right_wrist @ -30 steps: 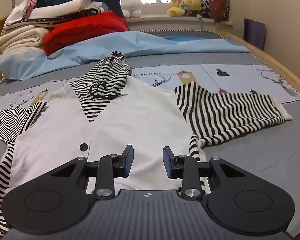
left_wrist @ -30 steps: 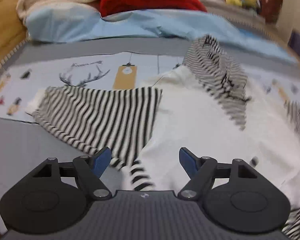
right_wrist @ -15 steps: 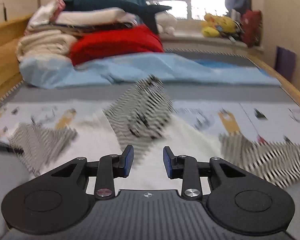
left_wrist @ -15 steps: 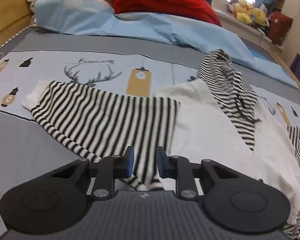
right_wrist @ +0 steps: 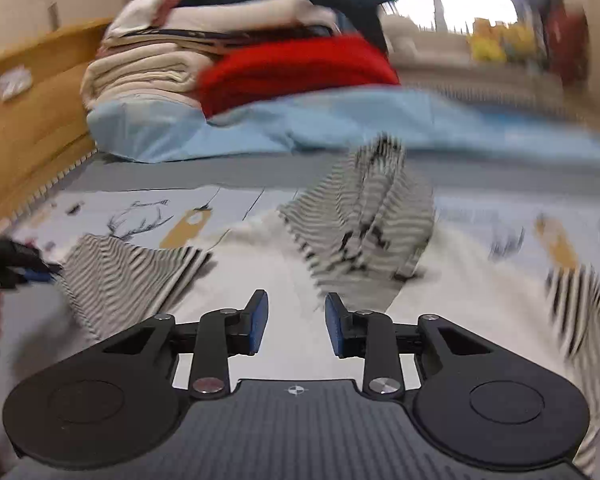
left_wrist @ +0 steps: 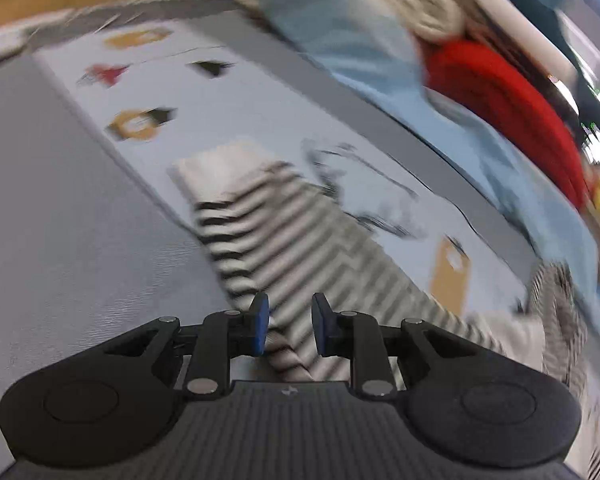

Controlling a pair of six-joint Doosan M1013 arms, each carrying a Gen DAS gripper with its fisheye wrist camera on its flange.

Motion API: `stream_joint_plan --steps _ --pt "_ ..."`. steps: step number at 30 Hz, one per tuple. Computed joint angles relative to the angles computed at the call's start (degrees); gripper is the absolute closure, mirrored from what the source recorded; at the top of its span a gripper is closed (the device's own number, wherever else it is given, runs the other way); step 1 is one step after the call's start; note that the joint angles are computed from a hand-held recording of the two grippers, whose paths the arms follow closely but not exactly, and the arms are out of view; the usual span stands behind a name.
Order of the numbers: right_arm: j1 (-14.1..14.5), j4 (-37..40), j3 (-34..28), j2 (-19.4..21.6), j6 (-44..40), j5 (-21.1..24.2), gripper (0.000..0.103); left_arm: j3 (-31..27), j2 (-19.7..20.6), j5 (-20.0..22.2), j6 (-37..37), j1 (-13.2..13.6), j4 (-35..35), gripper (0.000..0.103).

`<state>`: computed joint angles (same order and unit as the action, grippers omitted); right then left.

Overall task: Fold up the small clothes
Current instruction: 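Grasp the white-cuffed striped sleeve with the left tool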

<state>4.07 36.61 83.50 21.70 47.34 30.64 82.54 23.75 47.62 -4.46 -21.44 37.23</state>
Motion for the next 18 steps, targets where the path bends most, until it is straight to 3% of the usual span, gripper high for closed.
stream_joint_plan --steps 2,5,10,15,16,17,18 --pt "0.1 -1.3 0.1 0.3 -1.2 -1.0 0.084 1.4 -0.5 -2.2 -5.1 1.1 -0.2 0.077" --pt "-0.5 -4.0 -1.5 1.6 4.2 2.5 0.087 1.9 -0.2 -4.0 -7.3 2.3 -2.0 0.074" --pt "-0.9 -10.4 -4.1 3.6 15.3 7.8 0.087 0.1 1.6 0.7 -6.7 2.9 -1.6 0.069" --pt "-0.7 -17.1 -6.0 5.4 21.8 14.2 0.087 1.6 1.6 -2.6 -10.3 3.3 0.5 0.07" --pt "-0.6 -19.2 -6.6 6.0 23.5 16.1 0.087 1.2 1.8 -2.5 -8.9 3.4 0.3 0.072" --pt "-0.5 -20.6 -6.9 6.5 25.0 17.4 0.087 0.2 2.3 -0.7 -6.8 3.3 -0.4 0.1" --pt "-0.4 -21.8 -7.3 6.9 26.4 18.6 0.087 -1.0 2.7 1.8 -5.6 3.0 -0.6 0.1"
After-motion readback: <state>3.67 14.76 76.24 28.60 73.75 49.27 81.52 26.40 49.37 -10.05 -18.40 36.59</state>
